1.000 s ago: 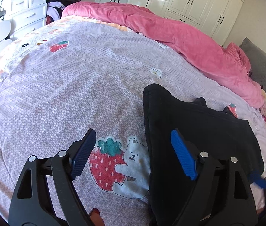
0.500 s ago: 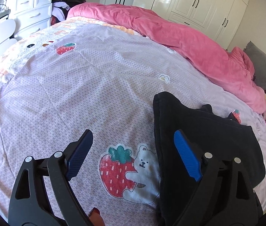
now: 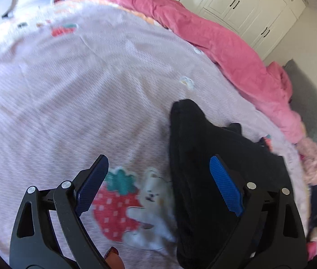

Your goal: Fold small clothes

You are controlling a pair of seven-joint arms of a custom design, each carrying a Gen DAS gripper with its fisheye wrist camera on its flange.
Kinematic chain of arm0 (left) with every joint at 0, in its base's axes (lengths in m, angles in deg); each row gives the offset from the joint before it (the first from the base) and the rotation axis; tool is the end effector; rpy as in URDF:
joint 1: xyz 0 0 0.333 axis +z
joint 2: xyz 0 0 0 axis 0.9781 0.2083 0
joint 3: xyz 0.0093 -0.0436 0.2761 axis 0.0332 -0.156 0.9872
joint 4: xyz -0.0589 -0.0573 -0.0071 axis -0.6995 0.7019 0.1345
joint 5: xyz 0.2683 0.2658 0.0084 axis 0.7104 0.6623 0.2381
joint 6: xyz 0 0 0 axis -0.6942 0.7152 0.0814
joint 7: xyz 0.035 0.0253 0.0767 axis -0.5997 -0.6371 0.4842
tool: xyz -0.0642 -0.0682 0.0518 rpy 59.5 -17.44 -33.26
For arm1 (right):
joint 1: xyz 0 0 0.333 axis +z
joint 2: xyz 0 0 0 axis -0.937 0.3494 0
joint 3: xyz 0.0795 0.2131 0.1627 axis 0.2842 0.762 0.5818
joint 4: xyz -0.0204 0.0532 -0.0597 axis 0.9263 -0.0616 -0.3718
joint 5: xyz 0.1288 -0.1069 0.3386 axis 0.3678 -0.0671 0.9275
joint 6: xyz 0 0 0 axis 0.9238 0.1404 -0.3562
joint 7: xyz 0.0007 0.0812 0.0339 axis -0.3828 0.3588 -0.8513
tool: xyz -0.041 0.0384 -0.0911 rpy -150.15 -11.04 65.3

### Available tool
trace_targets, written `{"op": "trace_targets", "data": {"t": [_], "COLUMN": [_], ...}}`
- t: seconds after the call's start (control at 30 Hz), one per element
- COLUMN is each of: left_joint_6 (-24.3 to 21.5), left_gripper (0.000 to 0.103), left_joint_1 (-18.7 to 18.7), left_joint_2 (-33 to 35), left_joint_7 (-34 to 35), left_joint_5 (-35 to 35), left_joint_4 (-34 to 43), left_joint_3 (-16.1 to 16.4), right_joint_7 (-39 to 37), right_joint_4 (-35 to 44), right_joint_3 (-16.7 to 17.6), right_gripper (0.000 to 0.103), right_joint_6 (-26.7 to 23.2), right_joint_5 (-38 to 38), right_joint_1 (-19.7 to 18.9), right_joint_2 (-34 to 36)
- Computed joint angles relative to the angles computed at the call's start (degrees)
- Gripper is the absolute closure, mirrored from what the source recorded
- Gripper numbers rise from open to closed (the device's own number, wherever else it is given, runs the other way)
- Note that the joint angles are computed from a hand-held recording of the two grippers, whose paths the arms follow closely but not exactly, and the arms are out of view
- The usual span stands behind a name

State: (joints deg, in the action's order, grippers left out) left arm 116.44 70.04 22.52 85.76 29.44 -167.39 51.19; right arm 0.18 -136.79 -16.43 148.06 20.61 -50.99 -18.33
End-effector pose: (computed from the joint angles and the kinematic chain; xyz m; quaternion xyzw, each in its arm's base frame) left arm 0.6930 -0.1797 0.4038 -0.8263 0.4239 -0.3401 0.1478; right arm 0.6628 0.3003 0.3862 -0.8740 0.2300 -0.2304 0.3607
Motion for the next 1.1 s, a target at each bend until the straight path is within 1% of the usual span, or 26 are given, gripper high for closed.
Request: {"op": "trace_targets", "data": {"t": [0.03, 0.13, 0.17, 0.2, 0.23, 0.27, 0.3, 0.33, 0.37, 0.4, 0.47, 0.53, 0.63, 0.67, 0.77, 0.87, 0.97, 1.03, 1.1], "left_joint_6": [0.51, 2.4, 2.85, 2.92, 2.96, 2.66, 2.21, 2.02, 1.99, 2.3, 2.7, 3.35, 5.91, 7.17, 10.39, 11.83, 9.72, 9.28, 7.03], "left_gripper": [0.018, 0.019, 0.023, 0.028, 0.034, 0.036, 0.042, 0.048, 0.051, 0.057, 0.063, 0.076, 0.088, 0.089, 0.089, 0.089, 0.089, 0.089, 0.089], "left_joint_1": [0.47, 2.52, 3.16, 3.35, 3.96, 3.86, 3.72, 3.6, 3.69, 4.29, 4.81, 4.68, 3.54, 3.57, 2.14, 1.36, -1.46, -2.35, -4.14], "left_joint_2": [0.48, 2.36, 3.13, 3.65, 4.57, 5.31, 5.99, 6.5, 7.05, 7.72, 8.6, 8.63, 8.15, 7.83, 6.24, 6.73, 8.55, 10.14, 13.38], "left_joint_7": [0.7, 4.54, 6.08, 7.06, 8.81, 9.82, 10.96, 11.95, 13.12, 14.83, 17.04, 17.84, 16.84, 16.8, 14.35, 12.15, 10.13, 9.23, 9.39], "left_joint_5": [-0.62, -3.79, -5.02, -5.89, -7.16, -7.83, -8.34, -8.85, -9.54, -10.78, -12.74, -13.85, -14.26, -14.4, -13.62, -13.58, -11.98, -11.9, -11.47], "left_joint_4": [0.34, 1.69, 2.31, 2.82, 3.71, 4.64, 5.59, 6.28, 6.93, 7.49, 8.16, 7.96, 7.5, 7.03, 5.45, 6.6, 11.55, 14.77, 21.21], "left_joint_3": [-0.63, -3.57, -4.63, -5.12, -6.26, -6.54, -6.78, -6.97, -7.44, -8.66, -9.99, -10.07, -9.18, -9.4, -8.44, -8.91, -7.36, -7.46, -7.31], "right_joint_7": [-1.08, -1.62, -1.72, -2.46, -3.29, -4.13, -4.78, -5.06, -4.9, -4.67, -4.5, -5.14, -6.43, -7.68, -10.88, -12.2, -11.33, -9.51, -8.28], "right_joint_4": [0.48, 1.07, 1.31, 0.83, 0.26, 0.29, -0.43, -0.48, -0.23, 0.25, 0.1, 0.04, 0.21, -0.48, -1.42, -1.06, 0.59, 2.03, 3.07], "right_joint_3": [1.29, 2.04, 2.04, 2.4, 2.77, 3.05, 3.21, 3.12, 2.94, 2.63, 2.35, 2.21, 2.57, 3.35, 4.7, 4.3, 3.13, 2.39, 1.9], "right_gripper": [0.091, 0.092, 0.093, 0.093, 0.093, 0.094, 0.094, 0.094, 0.094, 0.094, 0.095, 0.095, 0.096, 0.096, 0.096, 0.096, 0.096, 0.096, 0.096], "right_joint_6": [-1.54, -4.57, -5.71, -6.08, -6.34, -7.0, -7.15, -7.57, -8.47, -9.58, -10.71, -10.88, -10.56, -10.19, -10.01, -10.86, -13.09, -15.45, -17.01], "right_joint_5": [0.98, 3.06, 3.52, 4.44, 5.44, 6.37, 7.3, 7.98, 8.63, 9.06, 10.08, 11.04, 13.03, 14.93, 20.26, 23.57, 25.51, 26.58, 27.91], "right_joint_1": [-1.26, -2.57, -2.83, -3.31, -3.76, -4.28, -4.53, -4.65, -4.84, -5.07, -5.26, -5.49, -5.99, -6.83, -8.94, -9.9, -11.05, -12.23, -13.5], "right_joint_2": [-0.06, -0.45, -0.6, -1.05, -1.6, -1.81, -2.47, -2.72, -2.83, -2.82, -3.28, -3.46, -3.52, -4.08, -5.37, -6.05, -6.05, -5.8, -5.68]}}
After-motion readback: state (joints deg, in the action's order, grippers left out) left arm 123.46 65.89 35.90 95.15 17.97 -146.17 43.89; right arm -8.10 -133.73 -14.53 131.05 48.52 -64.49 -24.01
